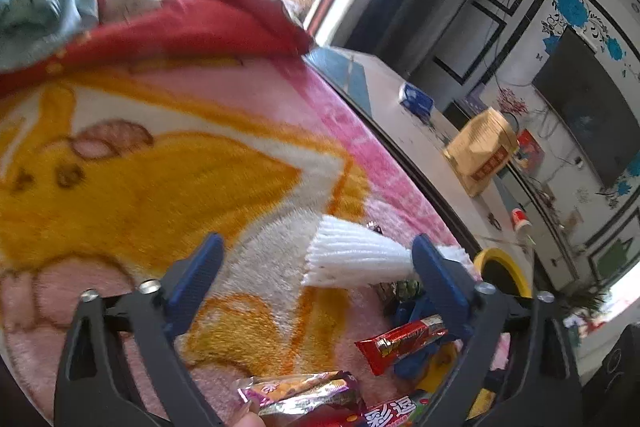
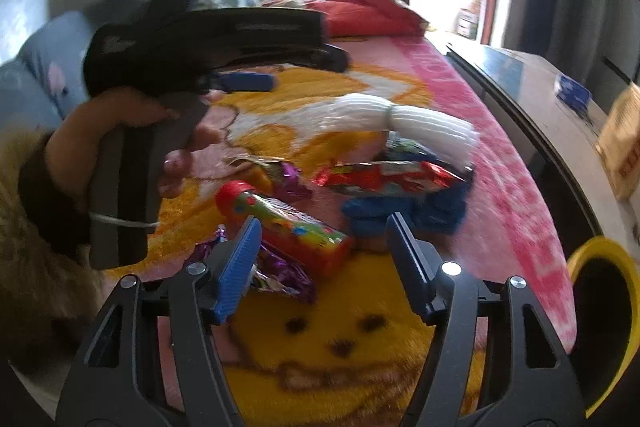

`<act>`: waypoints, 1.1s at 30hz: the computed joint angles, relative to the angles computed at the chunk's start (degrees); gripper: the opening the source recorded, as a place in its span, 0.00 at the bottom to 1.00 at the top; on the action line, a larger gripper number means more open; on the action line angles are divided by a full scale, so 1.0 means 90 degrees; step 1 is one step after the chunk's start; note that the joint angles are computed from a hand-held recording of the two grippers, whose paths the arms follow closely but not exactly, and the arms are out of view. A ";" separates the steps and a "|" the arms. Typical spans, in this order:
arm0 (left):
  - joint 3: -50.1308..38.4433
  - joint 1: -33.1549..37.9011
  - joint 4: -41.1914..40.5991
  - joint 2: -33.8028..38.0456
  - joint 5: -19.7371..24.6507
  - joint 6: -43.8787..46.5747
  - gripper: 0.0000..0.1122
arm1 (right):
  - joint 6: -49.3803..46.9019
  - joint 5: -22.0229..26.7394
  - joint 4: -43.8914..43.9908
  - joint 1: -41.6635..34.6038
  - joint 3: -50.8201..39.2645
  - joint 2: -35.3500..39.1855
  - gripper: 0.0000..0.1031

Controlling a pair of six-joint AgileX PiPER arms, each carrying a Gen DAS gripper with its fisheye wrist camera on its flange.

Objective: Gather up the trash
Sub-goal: 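Grasp the white foam net with the left tool while the right tool grasps the red can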

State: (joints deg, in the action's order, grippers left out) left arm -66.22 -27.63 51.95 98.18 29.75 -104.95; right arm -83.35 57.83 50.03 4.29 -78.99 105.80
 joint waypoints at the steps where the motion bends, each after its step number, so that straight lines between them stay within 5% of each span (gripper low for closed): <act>1: -0.0017 0.0051 -0.0140 0.0046 -0.0082 0.0134 0.72 | -0.0040 -0.0003 -0.0043 0.0076 -0.0036 0.0032 0.55; 7: -0.0149 0.0571 -0.1639 0.0375 -0.1156 0.1649 0.67 | -0.0066 0.0178 -0.0519 0.0430 -0.0388 0.0338 0.48; 14: -0.0332 0.0894 -0.3524 0.0815 -0.1812 0.3365 0.66 | 0.0100 0.0159 -0.0771 0.0584 -0.0509 0.0534 0.41; 19: -0.0276 0.0933 -0.3873 0.0861 -0.2098 0.3674 0.49 | 0.0416 0.0225 -0.0858 0.0619 -0.0699 0.0763 0.35; 26: -0.0296 0.0761 -0.2987 0.0740 -0.1944 0.2903 0.15 | 0.0382 0.0322 -0.0685 0.0478 -0.0618 0.0720 0.33; 33: -0.0196 0.0468 -0.0911 0.0379 -0.1785 0.0958 0.11 | 0.0372 0.0710 -0.0354 0.0107 -0.0680 0.0655 0.30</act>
State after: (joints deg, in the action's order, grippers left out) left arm -67.99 -23.41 43.75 101.59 13.69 -96.33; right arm -80.00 64.22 46.84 5.26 -85.10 111.69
